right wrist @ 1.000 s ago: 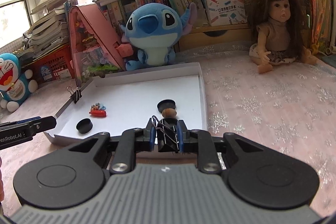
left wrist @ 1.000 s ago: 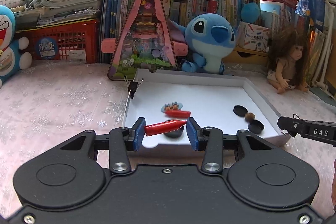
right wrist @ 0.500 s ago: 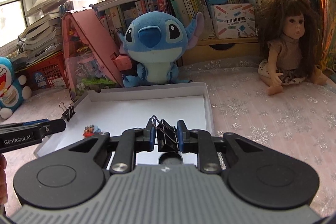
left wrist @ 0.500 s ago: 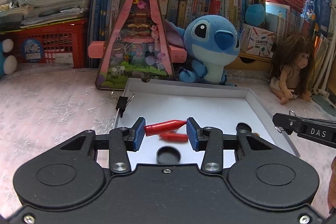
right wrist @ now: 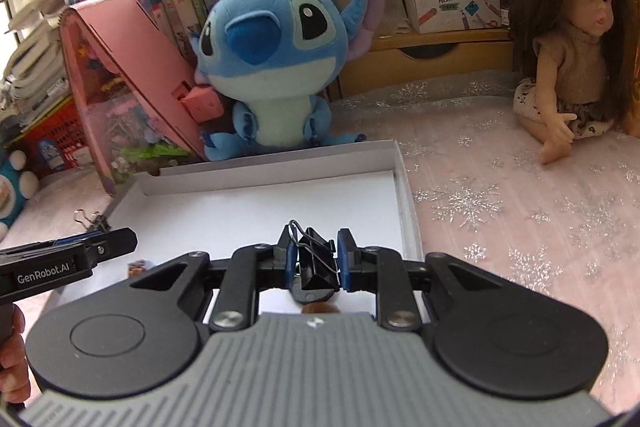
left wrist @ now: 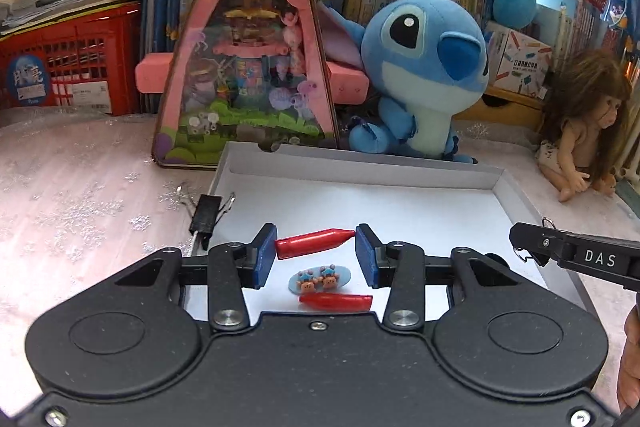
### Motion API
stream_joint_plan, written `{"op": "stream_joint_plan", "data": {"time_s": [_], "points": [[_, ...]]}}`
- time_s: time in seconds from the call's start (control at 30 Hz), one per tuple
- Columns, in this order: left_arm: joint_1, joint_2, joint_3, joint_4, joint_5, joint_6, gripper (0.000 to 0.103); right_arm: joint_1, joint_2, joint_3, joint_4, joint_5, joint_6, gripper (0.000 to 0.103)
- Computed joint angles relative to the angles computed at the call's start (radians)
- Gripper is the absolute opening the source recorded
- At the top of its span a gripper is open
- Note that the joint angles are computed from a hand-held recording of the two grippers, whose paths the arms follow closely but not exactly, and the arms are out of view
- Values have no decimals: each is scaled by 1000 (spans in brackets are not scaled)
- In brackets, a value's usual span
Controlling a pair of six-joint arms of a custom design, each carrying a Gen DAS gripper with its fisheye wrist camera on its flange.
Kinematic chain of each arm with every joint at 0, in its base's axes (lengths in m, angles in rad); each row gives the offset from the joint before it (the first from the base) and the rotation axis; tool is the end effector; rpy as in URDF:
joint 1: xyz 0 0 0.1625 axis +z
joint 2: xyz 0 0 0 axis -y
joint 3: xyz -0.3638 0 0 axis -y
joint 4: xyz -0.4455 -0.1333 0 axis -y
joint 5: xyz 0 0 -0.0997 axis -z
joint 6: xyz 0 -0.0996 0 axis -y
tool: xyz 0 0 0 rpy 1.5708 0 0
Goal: Organize rigid objects
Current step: 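Carry the red crayon in the left tool into the tray while the right carries the binder clip, then open the left gripper to drop the crayon while the right gripper releases the binder clip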
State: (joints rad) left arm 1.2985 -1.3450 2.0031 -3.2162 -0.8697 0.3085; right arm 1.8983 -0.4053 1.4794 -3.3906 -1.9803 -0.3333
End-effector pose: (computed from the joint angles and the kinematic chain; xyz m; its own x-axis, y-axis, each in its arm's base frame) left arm 0.0417 -0.5851 0.2859 -0.7942 -0.1371 -0.5920 0.4086 0.6006 -0.6872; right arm 0.3080 -0.6155 -0.0852 -0.8256 -0.2647 0.4984 -0.5359 0.6444 -0.5455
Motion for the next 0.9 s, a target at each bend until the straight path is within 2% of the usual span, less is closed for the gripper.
{"op": "stream_joint_plan", "data": {"time_s": [0.1, 0.27, 0.5, 0.67, 0.9], "points": [[5, 37, -41, -1, 3, 40, 40, 1, 15, -28, 11, -18, -10, 26], [21, 90, -107, 35, 14, 27, 40, -2, 40, -80, 42, -62, 1, 26], [40, 109, -137, 68, 4, -3, 40, -13, 60, -101, 46, -65, -5, 26], [42, 111, -158, 156, 25, -45, 40, -19, 64, -103, 47, -62, 5, 26], [36, 132, -163, 133, 47, 8, 41, -18, 66, -106, 50, -63, -2, 26]]}}
